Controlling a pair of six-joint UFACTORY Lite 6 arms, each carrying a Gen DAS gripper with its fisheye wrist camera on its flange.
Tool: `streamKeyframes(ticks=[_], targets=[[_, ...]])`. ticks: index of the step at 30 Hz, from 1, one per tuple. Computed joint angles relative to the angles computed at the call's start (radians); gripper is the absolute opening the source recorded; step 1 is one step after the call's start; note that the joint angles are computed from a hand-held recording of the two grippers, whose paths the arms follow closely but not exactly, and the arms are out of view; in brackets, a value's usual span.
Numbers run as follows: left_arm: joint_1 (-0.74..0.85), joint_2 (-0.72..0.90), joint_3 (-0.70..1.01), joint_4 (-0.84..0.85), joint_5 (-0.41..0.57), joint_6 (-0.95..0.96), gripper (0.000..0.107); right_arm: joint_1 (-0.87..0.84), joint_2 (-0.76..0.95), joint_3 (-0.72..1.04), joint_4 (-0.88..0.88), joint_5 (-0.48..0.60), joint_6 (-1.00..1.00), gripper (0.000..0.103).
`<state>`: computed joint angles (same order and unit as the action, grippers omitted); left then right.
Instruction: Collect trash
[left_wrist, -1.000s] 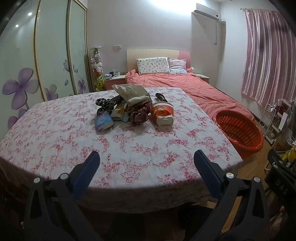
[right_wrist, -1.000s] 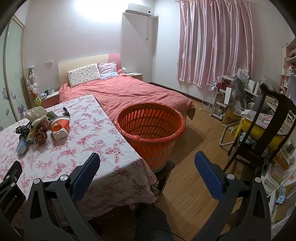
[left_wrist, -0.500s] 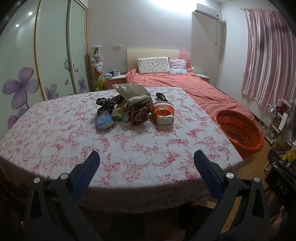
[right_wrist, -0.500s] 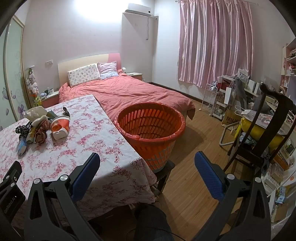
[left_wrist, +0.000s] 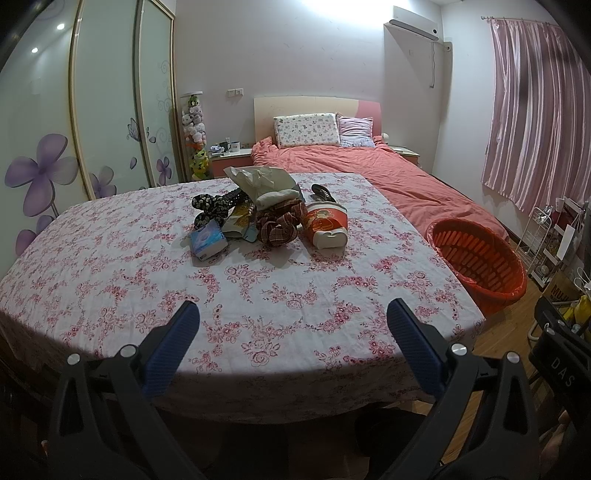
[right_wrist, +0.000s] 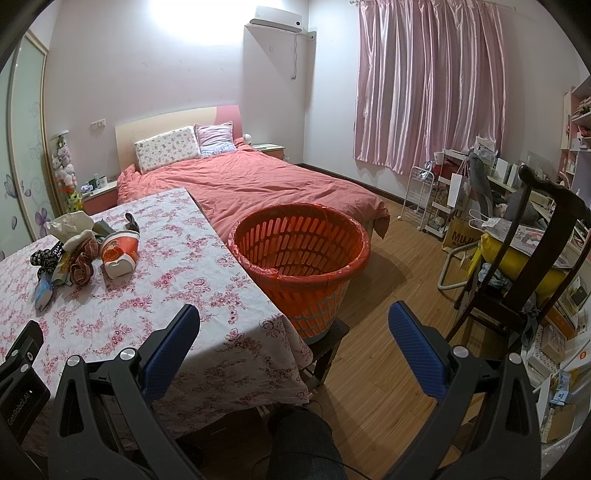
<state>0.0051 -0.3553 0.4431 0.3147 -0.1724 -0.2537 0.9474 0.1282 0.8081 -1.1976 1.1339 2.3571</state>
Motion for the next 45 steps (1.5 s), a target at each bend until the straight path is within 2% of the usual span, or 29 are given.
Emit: streamKeyframes(ticks=[45], targets=[[0.000,-0.002,0.001,0.017,0.007,-0.019,0.099,-0.006,0.003,0.001,-0.003,-0.006,-0.001,0.101]])
